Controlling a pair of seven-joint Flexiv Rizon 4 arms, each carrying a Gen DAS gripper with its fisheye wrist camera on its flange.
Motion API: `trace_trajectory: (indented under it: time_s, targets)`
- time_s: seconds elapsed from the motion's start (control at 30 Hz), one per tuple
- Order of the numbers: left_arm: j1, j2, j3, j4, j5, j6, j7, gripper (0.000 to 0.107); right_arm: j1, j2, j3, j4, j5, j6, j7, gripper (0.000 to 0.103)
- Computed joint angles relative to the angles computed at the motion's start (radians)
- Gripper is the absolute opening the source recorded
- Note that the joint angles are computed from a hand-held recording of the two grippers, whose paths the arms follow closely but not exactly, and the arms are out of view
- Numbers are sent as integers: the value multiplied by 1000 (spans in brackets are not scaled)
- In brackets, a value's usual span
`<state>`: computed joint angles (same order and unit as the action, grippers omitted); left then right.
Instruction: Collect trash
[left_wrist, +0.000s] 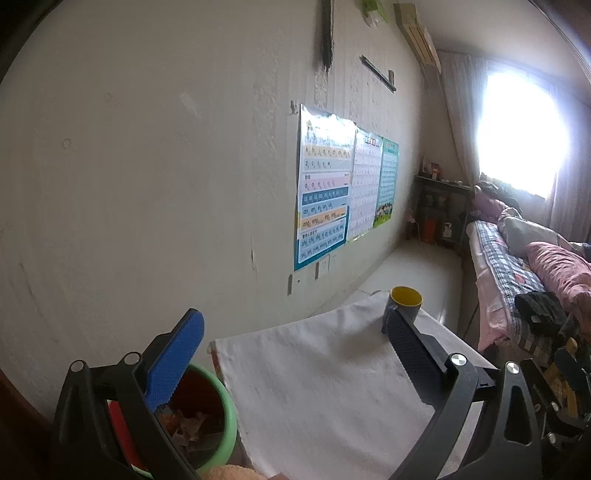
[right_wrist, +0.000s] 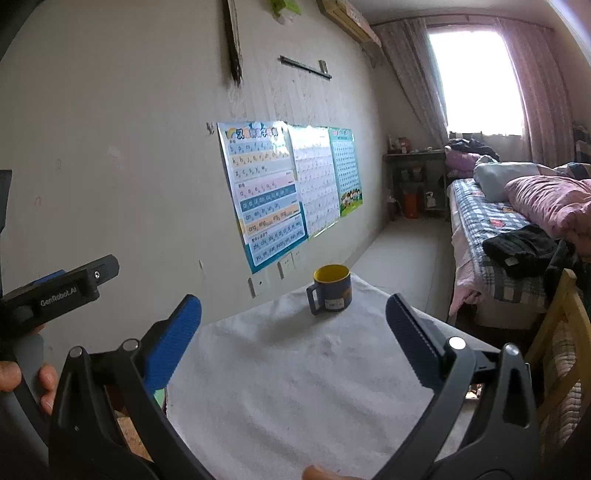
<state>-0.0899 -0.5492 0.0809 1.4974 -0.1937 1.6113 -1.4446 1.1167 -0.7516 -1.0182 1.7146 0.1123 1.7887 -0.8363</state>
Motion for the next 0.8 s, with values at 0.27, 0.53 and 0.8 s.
trace_trajectory:
  time_s: [0.27, 0.53, 0.8]
  targets:
    - [-4, -4, 9, -3, 6, -15, -5, 95, -9, 15, 27, 0, -20, -17, -4, 98]
    - [-5, -12, 15, -19, 18, -41, -6, 95, -28, 28, 55, 3, -56, -36, 12, 98]
    - [-11, -23, 27, -35, 36, -61, -16, 95, -48, 38, 81, 6, -94, -55, 44, 98]
